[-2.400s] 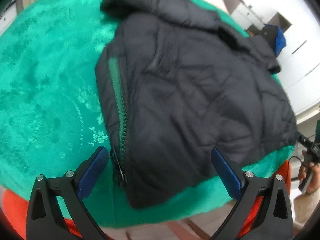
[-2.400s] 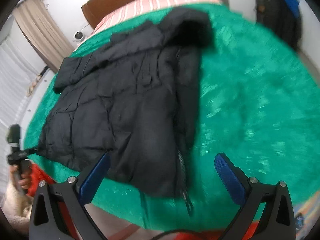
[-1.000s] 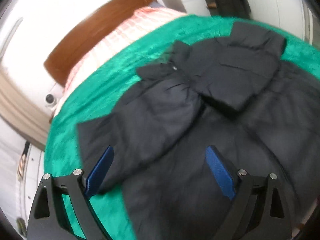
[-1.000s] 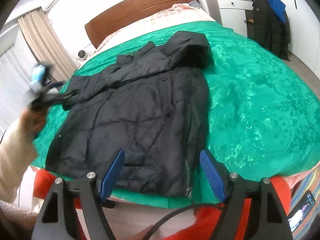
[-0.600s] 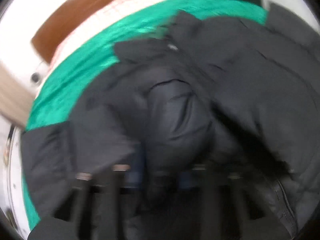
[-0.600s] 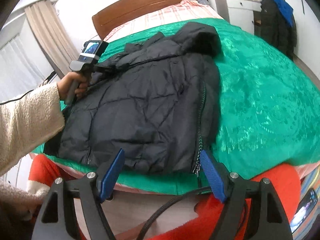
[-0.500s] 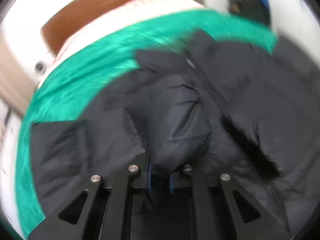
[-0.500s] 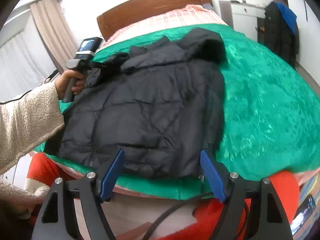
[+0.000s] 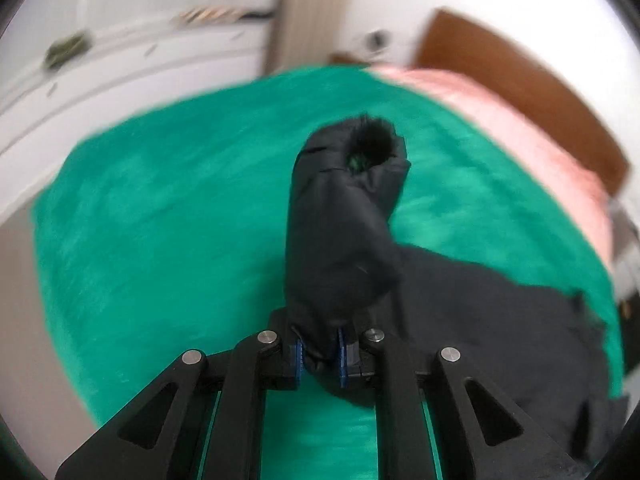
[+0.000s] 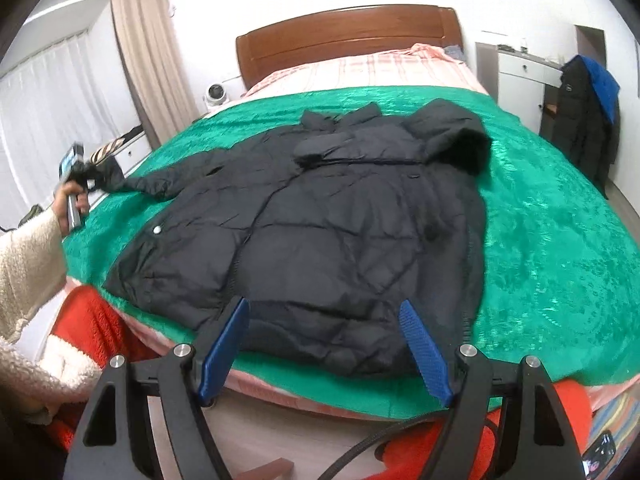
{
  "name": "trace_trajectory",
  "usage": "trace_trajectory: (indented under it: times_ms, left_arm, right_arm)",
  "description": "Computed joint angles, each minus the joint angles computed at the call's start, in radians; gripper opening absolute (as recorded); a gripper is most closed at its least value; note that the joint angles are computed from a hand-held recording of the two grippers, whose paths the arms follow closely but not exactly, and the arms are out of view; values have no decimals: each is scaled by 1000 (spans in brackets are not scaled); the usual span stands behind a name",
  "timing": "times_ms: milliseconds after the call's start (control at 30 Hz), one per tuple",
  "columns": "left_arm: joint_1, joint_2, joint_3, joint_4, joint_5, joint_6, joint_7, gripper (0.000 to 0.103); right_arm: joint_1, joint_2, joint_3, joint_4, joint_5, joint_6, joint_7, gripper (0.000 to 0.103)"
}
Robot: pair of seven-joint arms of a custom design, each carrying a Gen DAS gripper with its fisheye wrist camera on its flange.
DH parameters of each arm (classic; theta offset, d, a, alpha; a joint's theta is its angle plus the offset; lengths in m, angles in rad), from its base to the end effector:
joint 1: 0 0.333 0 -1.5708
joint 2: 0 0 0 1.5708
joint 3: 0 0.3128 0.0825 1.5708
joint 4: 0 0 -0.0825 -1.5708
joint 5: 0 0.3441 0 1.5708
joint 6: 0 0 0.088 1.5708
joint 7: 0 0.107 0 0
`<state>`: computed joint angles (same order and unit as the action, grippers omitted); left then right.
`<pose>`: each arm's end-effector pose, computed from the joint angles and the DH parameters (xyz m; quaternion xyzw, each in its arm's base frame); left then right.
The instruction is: Fold large clothes
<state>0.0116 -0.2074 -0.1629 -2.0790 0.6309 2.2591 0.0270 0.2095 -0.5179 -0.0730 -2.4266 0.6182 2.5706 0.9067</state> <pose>0.4893 -0.0650 0.5711 -0.9117 0.2311 -0.1964 0.2771 0.4016 0.0407 0.5753 -0.7604 0.5133 -0.1362 0.3738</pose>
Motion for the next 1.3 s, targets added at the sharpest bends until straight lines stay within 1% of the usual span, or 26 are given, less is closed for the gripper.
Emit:
trace_trajectory:
  times_ms: [67, 133, 167, 200, 233, 267, 300, 333, 367, 400, 467, 533, 600, 633, 667, 700, 733, 767, 800, 867, 900, 967, 1067, 1167, 1233, 1300]
  left_arm:
    - [8, -31, 29, -108, -58, 39, -12, 10]
    - [14, -46, 30, -168, -73, 70, -24, 11]
    - [13, -62, 22, -196, -77, 77, -37, 14]
    - [13, -59, 7, -194, -73, 60, -55, 17]
    - [14, -56, -11, -188, -55, 29, -79, 27]
    - [8, -50, -28, -176, -46, -10, -95, 46]
    - [-7, -47, -42, -155, -55, -79, -83, 60]
    - [-22, -48, -50, -137, -63, -131, -73, 82]
    - [-33, -53, -57, -136, -55, -151, -84, 88]
    - [-47, -73, -71, -147, -31, -149, -110, 88]
    - [-79, -128, -84, -202, -2, -76, -141, 93]
    - [-104, -159, -113, -242, 15, -41, -186, 97]
    - [-122, -170, -142, -277, 44, -15, -236, 97]
    - [-124, -152, -146, -276, 56, -7, -246, 97]
    - [-136, -134, -142, -274, 43, -11, -232, 96]
    - [-144, -112, -127, -261, 25, -6, -203, 95]
    - [-148, -108, -119, -258, 23, 0, -184, 95]
    - [-148, -105, -118, -254, 36, 3, -176, 95]
    - [-148, -103, -122, -249, 51, -8, -174, 95]
    - [-154, -98, -123, -242, 51, -26, -167, 95]
    - [-161, -96, -123, -236, 42, -33, -159, 95]
    - [-164, -81, -126, -220, 46, -53, -158, 95]
    - [-175, -54, -135, -190, 64, -88, -159, 95]
    - [-191, -21, -149, -147, 101, -143, -153, 95]
    - [-207, 19, -157, -100, 110, -212, -141, 95]
    - [-225, 53, -155, -62, 115, -270, -128, 95]
  right_arm:
    - [7, 6, 5, 10, -4, -13, 0, 77]
    - [11, 24, 11, 40, -15, -36, 3, 77]
    - [10, 43, 15, 69, -30, -50, 3, 77]
    - [8, 67, 20, 106, -50, -64, 0, 77]
    - [4, 98, 27, 152, -76, -80, -4, 77]
    - [-1, 141, 37, 211, -112, -100, -7, 78]
    - [-6, 187, 50, 276, -155, -114, -14, 82]
    - [-8, 231, 64, 331, -192, -113, -25, 87]
    - [-7, 282, 77, 388, -229, -99, -46, 91]
    - [-8, 344, 97, 450, -289, -79, -60, 99]
    - [2, 457, 127, 549, -394, -24, -81, 99]
    - [23, 601, 139, 685, -516, -23, -67, 99]
    - [69, 753, 123, 820, -647, -5, 15, 98]
    - [96, 823, 102, 886, -704, -1, 58, 97]
    - [137, 889, 60, 942, -789, 14, 124, 97]
    - [168, 955, 19, 1006, -864, 9, 175, 84]
    - [172, 988, 14, 1054, -869, -23, 186, 41]
    - [157, 999, 23, 1081, -838, -46, 187, 11]
    - [153, 990, 5, 1083, -834, -24, 249, 1]
    - [82, 923, 17, 1049, -714, 67, 312, 0]
    - [51, 901, 15, 1054, -673, 78, 336, 0]
    - [-42, 866, 16, 1102, -554, 67, 370, 0]
    - [-172, 837, -29, 1179, -460, 38, 450, 0]
    - [-264, 834, -96, 1224, -502, -20, 520, 0]
    - [-314, 827, -92, 1218, -509, -83, 483, 3]
    - [-321, 794, -77, 1142, -526, -83, 448, 8]
